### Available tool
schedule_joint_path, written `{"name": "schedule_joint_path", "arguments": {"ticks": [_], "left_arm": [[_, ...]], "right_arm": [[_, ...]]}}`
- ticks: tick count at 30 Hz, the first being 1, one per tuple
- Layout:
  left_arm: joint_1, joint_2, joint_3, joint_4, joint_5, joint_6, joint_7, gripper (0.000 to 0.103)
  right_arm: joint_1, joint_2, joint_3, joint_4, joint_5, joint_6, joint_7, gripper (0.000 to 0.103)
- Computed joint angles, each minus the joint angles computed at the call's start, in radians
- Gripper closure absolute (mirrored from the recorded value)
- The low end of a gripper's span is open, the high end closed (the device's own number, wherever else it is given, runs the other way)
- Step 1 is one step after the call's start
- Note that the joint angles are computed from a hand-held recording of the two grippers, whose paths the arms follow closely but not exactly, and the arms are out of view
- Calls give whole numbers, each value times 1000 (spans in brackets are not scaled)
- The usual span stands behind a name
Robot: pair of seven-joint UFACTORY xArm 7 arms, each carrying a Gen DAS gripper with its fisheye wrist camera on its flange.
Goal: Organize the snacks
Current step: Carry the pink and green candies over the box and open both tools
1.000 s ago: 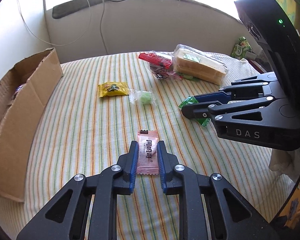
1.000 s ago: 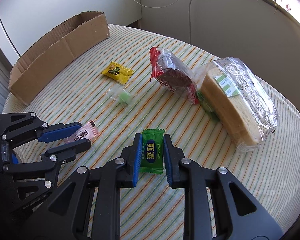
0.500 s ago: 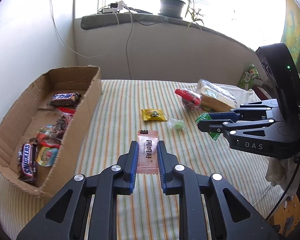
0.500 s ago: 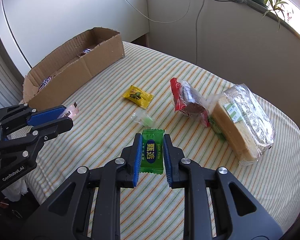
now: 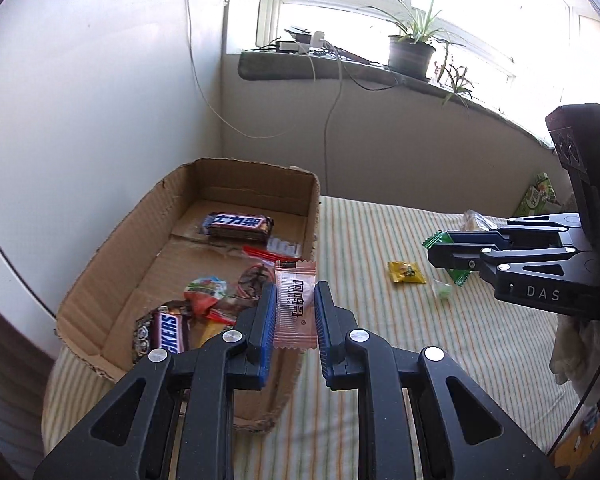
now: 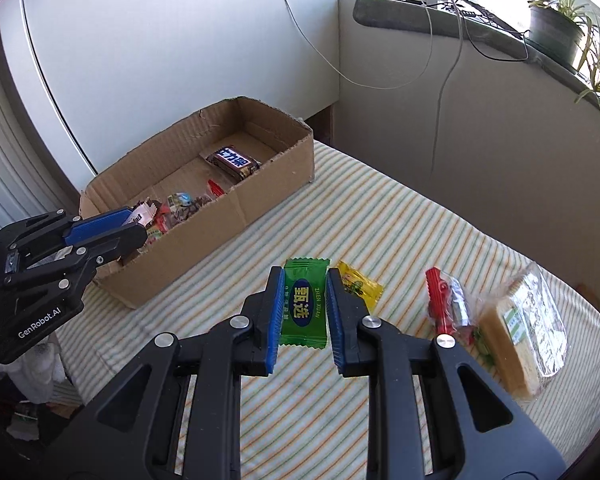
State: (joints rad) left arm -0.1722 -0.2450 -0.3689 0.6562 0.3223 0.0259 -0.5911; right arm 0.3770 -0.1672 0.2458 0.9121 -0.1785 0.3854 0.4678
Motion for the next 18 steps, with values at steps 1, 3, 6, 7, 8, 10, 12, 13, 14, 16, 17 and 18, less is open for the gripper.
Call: {"name": "schedule_joint_path", "arguments": {"ticks": [1, 3, 6, 7, 8, 10, 12, 13, 14, 16, 17, 18], "left_arm": [[11, 2, 1, 1, 4, -1, -3, 86], [27, 4, 8, 2, 10, -1, -4, 86], [40, 2, 28, -3, 10, -2, 4, 86], [40, -1, 39, -8, 6, -3, 11, 86], [42, 0, 48, -7, 2, -3, 18, 86], [52, -2, 54, -10, -1, -5, 26, 86], [62, 1, 57, -9, -3, -6, 31, 86], [65, 2, 61, -11, -5, -9, 36, 86], [69, 3, 62, -12, -6, -10, 39, 86], [72, 6, 69, -14, -13, -11, 47, 86], [74, 8, 70, -13, -15, -11, 49, 86], [73, 8, 76, -15, -19, -13, 55, 86]], "right_arm": [[1, 19, 4, 22, -6, 0, 0, 82], [8, 59, 11, 71, -20, 6, 2, 82], [26, 117, 13, 140, -49, 15, 13, 82], [34, 137, 11, 163, -56, 18, 16, 82], [42, 155, 8, 185, -59, 21, 14, 82], [59, 188, 1, 226, -71, 29, 16, 82], [73, 218, -7, 259, -69, 31, 5, 82], [81, 231, -10, 276, -72, 34, 2, 82], [89, 246, -13, 294, -73, 37, -2, 82], [105, 273, -20, 324, -78, 43, -2, 82], [112, 287, -23, 339, -77, 44, -5, 82], [120, 300, -25, 357, -78, 49, -5, 82]]}}
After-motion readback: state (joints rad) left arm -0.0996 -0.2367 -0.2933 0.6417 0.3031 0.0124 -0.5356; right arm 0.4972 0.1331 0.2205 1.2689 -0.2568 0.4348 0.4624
